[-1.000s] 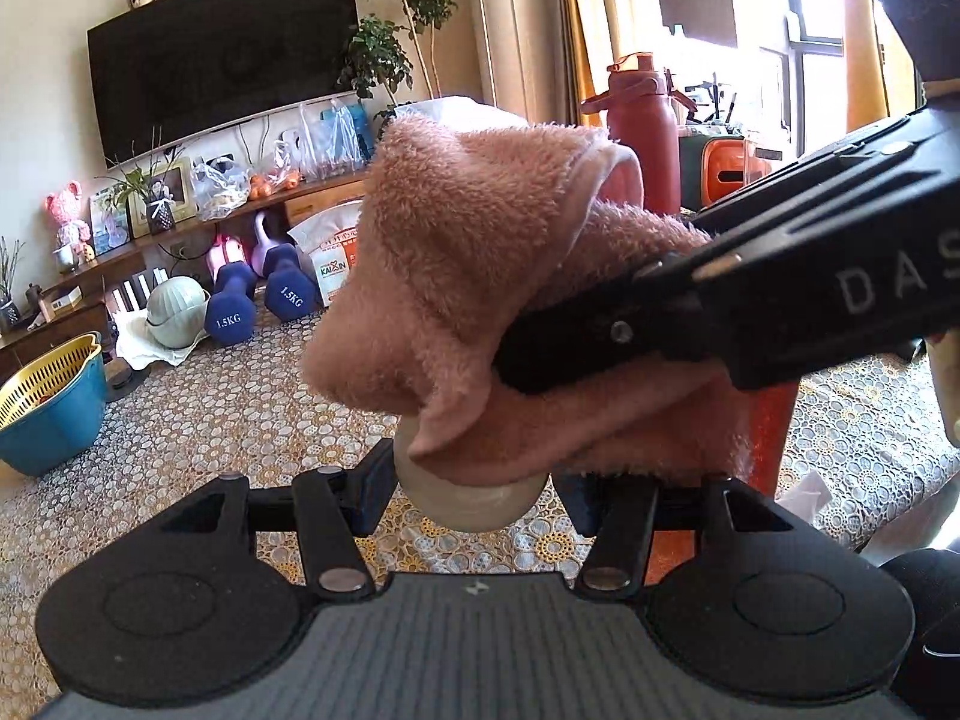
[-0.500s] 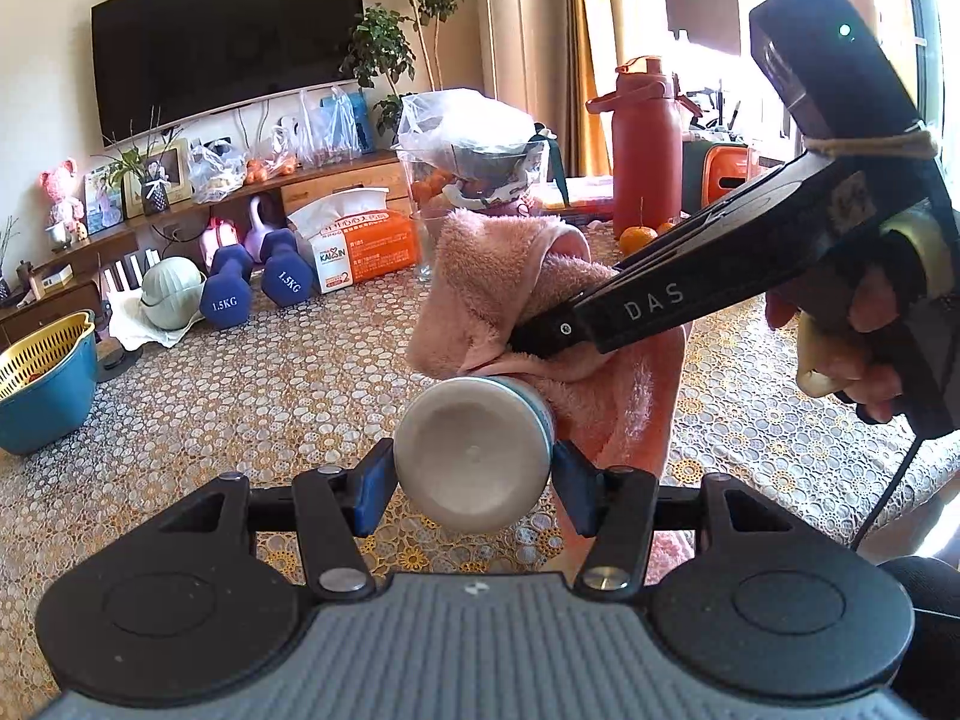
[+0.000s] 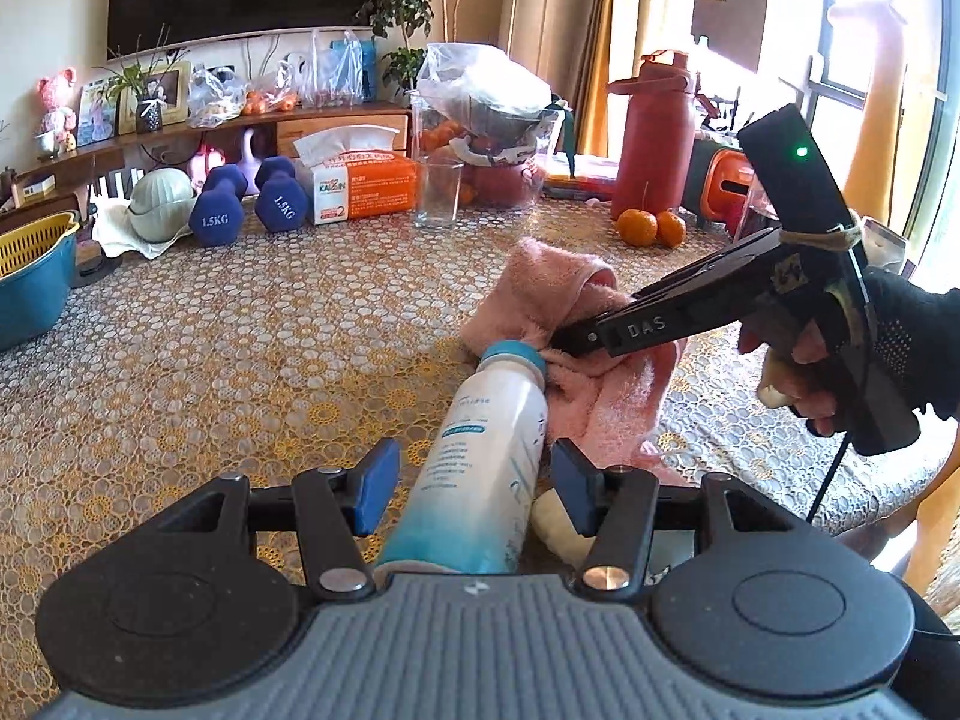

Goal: Organize objects
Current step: 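Lift the bottle with the left tool while the right tool rubs the towel over it, then wipe the bottle body with the towel in the right tool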

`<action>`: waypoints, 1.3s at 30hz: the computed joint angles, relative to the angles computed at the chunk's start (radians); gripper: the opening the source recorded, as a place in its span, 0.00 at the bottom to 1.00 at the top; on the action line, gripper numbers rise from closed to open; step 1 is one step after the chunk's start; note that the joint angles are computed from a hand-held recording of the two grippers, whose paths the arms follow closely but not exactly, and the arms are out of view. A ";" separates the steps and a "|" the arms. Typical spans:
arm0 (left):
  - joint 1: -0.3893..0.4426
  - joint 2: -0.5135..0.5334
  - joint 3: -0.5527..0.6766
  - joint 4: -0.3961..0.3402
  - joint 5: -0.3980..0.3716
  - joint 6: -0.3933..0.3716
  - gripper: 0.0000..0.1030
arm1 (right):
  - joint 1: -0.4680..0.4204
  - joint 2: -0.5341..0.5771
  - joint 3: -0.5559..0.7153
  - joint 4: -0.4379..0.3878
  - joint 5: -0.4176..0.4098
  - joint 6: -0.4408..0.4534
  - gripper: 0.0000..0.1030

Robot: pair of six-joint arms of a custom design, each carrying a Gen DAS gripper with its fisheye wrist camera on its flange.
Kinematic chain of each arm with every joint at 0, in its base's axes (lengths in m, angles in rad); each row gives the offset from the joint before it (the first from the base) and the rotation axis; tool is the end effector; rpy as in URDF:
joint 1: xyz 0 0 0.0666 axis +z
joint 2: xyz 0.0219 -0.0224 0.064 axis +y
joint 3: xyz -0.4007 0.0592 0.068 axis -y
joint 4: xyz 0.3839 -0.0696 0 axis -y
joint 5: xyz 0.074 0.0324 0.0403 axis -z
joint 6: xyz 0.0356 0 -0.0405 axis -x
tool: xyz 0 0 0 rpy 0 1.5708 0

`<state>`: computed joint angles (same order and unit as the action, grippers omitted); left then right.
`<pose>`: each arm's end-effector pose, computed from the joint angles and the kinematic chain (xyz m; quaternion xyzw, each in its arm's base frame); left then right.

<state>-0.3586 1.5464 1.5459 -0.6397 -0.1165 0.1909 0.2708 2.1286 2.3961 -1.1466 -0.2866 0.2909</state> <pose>0.5178 -0.1901 0.4672 0.0487 0.8912 -0.0714 0.4452 0.7016 0.2048 0.4526 -0.3046 0.8812 0.1310 0.3369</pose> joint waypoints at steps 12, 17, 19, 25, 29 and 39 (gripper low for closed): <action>-0.011 -0.024 -0.057 -0.033 -0.021 -0.076 0.56 | -0.023 -0.138 -0.153 0.120 -0.100 -0.015 0.22; -0.021 -0.020 -0.071 -0.023 -0.051 -0.122 0.56 | -0.019 -0.205 -0.227 0.136 -0.188 0.013 0.22; -0.025 -0.018 -0.073 -0.027 -0.061 -0.126 0.56 | -0.010 -0.228 -0.258 0.136 -0.215 0.025 0.22; -0.028 -0.018 -0.075 -0.025 -0.072 -0.106 0.56 | 0.034 -0.265 -0.316 0.131 -0.268 0.071 0.22; -0.027 -0.019 -0.077 -0.020 -0.076 -0.097 0.54 | 0.065 -0.274 -0.332 0.105 -0.303 0.109 0.22; -0.029 -0.023 -0.079 0.002 -0.082 -0.132 0.53 | 0.103 -0.226 -0.282 0.047 -0.251 0.187 0.22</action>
<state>-0.3875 1.5234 1.4671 -0.6372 -0.1982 0.0585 0.3738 1.9026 2.1140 -1.0997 -0.5374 0.4775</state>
